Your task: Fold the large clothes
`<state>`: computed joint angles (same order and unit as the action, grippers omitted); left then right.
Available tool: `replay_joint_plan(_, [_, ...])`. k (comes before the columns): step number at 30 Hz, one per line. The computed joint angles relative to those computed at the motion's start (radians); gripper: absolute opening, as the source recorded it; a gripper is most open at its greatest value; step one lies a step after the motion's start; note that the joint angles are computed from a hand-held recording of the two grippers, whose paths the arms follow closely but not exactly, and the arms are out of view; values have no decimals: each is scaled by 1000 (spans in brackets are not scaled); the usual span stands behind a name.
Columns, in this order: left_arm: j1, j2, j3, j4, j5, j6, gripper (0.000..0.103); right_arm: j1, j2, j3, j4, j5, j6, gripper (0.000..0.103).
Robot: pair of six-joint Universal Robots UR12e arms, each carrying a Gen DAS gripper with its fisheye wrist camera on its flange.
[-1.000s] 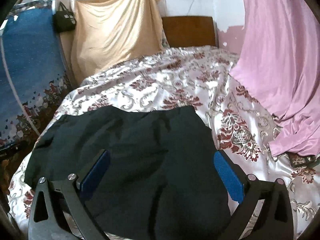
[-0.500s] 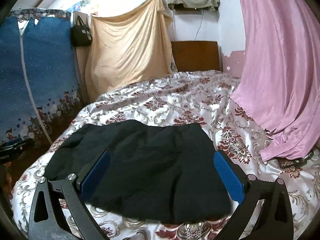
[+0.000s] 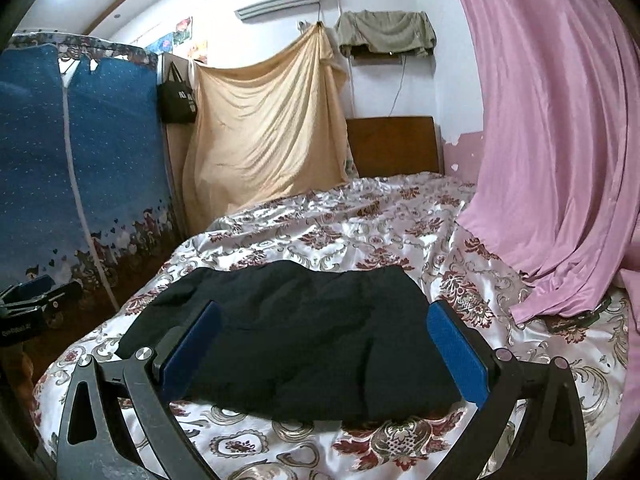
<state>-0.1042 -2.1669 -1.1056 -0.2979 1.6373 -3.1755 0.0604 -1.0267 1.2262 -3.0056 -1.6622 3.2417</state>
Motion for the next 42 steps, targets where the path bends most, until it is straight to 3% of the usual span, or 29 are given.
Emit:
replay_joint_plan(8, [-4,31,-79,92,19,6,103,24,-28,67,-89,-18,-11,102])
replay_joint_plan(18, [-9,64,-171,146,53,25,103,48,-53,160,-182,-33,-25,102])
replay_joint_plan(35, [-6,85,-272,276,49,30,103,66,-59,232,-267,-34,-49,102])
replay_joint_plan(42, [-9,76,-274,273,59,44,103,73,-52,231,-266,-35,-70,102])
